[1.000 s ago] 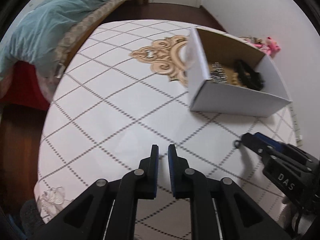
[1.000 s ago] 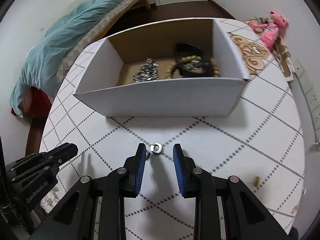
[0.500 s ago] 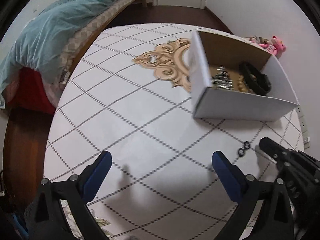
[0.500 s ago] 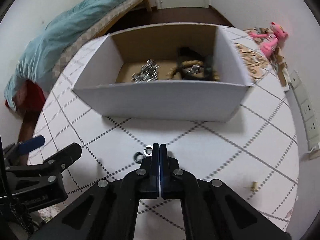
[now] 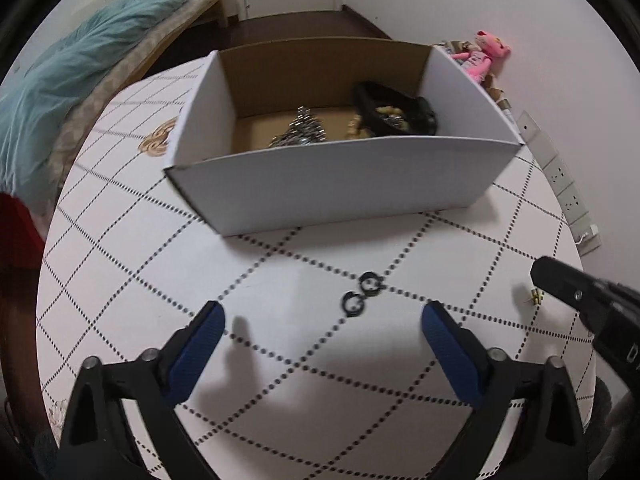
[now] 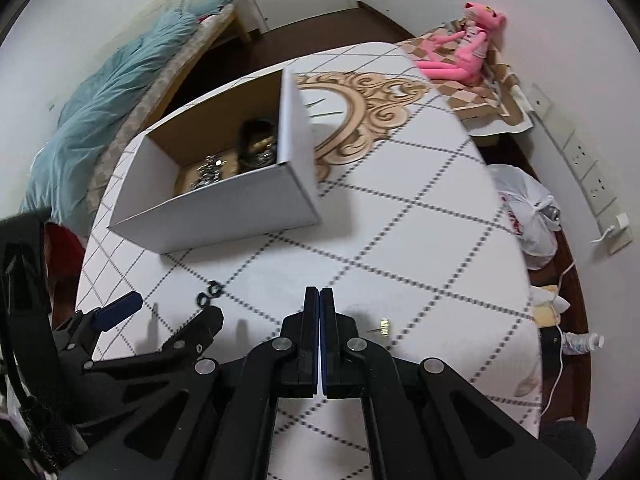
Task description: Organize jewelry
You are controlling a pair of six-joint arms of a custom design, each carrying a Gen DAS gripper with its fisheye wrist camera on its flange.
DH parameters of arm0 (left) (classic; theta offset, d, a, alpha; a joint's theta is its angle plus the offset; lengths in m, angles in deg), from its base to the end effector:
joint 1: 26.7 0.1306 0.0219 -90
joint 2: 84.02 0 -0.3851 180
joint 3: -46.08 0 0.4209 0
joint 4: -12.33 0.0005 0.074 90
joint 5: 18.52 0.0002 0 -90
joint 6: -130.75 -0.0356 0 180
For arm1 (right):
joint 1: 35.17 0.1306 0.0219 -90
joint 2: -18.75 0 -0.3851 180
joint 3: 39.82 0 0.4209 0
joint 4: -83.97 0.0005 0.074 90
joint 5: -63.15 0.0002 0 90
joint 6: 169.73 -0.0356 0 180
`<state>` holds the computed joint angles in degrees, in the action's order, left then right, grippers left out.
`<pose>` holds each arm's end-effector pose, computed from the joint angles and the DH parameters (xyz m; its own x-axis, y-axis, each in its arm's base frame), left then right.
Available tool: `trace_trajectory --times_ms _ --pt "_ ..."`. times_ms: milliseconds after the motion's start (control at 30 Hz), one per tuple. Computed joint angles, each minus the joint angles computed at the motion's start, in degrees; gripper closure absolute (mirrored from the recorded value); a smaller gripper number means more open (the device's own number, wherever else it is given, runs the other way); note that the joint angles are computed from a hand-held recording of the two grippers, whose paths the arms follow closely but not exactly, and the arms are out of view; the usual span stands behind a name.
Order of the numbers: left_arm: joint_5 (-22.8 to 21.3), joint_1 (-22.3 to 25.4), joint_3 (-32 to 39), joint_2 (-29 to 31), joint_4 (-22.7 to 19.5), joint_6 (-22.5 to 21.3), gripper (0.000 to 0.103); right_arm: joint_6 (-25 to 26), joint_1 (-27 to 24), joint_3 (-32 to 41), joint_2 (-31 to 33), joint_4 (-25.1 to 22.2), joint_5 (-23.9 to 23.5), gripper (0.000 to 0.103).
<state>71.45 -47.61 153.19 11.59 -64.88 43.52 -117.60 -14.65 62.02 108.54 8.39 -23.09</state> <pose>0.4827 -0.1849 0.4978 -0.8677 0.2798 -0.4109 0.3151 0.9488 -0.0194 0.4512 0.1659 0.5054 -0.8597 0.3323 -0.3879 0.2601 0.9384 0.2273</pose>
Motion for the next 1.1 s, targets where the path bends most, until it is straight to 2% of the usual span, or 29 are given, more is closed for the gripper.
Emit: trace_trajectory --times_ms 33,67,133,200,267,467,567,633,767,1000,1100 --pt "0.1 -0.2 -0.3 -0.2 0.6 -0.5 0.029 -0.2 -0.2 0.0 0.0 0.0 0.0 0.103" --pt "0.0 -0.3 -0.4 -0.1 0.6 -0.7 0.052 -0.4 -0.3 0.1 0.0 -0.1 0.1 0.103" --pt "-0.3 -0.5 -0.6 -0.2 1.3 -1.3 0.066 -0.6 -0.4 0.3 0.0 -0.4 0.6 0.103" --pt "-0.2 -0.6 -0.4 -0.2 1.6 -1.7 0.086 -0.9 -0.4 0.5 -0.1 -0.5 1.1 0.103" --pt "0.5 -0.3 0.0 0.1 1.7 -1.8 0.093 -1.0 -0.4 0.5 -0.2 -0.6 1.4 0.103" --pt "3.7 1.5 0.8 -0.6 1.4 -1.3 0.093 -1.0 -0.3 1.3 -0.3 -0.5 1.8 0.103" --pt "5.0 3.6 0.5 -2.0 0.7 -0.7 0.093 -0.9 0.3 1.7 0.0 0.8 -0.7 0.103" --pt "4.7 5.7 -0.3 -3.7 0.1 -1.2 0.093 0.0 1.2 2.5 1.2 1.9 -2.9 0.103" --pt "3.5 10.1 -1.7 -5.2 -0.9 -2.7 0.093 2.1 3.9 4.9 4.8 3.0 -4.1 0.102" --pt "1.6 13.6 -4.2 -5.6 -0.7 -1.0 0.093 5.6 7.9 10.7 11.4 2.1 -1.8 0.101" --pt "1.6 14.4 -4.8 -5.6 -0.7 -0.5 0.093 6.5 8.7 12.3 13.3 0.6 -0.1 0.094"
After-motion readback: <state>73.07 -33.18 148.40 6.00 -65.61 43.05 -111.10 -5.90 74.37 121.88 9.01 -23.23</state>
